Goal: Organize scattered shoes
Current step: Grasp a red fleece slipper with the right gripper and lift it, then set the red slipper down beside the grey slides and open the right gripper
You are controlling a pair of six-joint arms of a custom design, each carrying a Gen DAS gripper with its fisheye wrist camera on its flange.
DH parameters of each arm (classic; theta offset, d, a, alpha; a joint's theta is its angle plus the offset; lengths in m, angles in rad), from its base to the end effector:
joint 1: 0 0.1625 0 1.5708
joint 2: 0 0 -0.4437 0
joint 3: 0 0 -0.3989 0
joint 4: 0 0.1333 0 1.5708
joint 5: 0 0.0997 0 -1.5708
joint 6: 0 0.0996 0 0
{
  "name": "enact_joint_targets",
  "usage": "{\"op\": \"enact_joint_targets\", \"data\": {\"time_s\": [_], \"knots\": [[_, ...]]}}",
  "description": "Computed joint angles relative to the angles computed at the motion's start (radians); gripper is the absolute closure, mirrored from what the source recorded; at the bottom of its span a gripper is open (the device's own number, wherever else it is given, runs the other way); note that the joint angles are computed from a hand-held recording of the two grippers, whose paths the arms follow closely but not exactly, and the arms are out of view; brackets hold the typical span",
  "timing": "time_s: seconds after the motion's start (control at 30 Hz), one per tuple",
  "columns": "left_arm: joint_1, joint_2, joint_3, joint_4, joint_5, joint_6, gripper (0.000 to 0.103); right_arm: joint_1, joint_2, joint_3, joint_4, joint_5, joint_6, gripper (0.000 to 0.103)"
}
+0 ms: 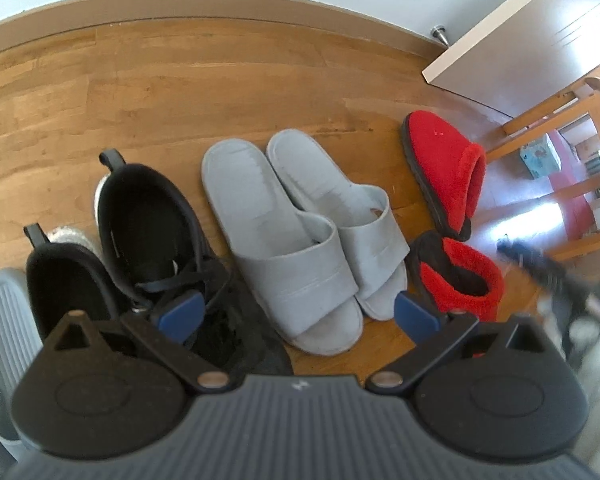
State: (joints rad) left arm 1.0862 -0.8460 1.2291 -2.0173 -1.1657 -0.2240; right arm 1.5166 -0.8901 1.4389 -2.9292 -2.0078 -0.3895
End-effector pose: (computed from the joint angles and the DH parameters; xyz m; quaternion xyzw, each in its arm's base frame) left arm -0.2058 -0.7612 0.2605 0.1209 0.9716 -0.0989 0.1778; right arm 0.0502 -0.7575 0.3092 0.0656 -0.8990 0.3312 0.2790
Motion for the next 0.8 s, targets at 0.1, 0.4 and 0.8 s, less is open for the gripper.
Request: {"op": "enact_joint_targets", "data": {"time_s": [0.1,0.4,0.8], "knots": [[-0.001,-0.003,0.004,0.006,0.006,-0.007,0.000,-0.001,0.087,-0.124,0.024,-0.048,0.006,0.024],[-0.004,0.000,0.000,0.033,0.014,-0.015,0.000,0.015,0.404,-0.598,0.307,-0.246,0.256,0.069],[-0.003,0.006,0.007,0.022,-0.006,-0.014,0.000,0.052,0.213,-0.306,0.002,-0.014,-0.188,0.022]]}}
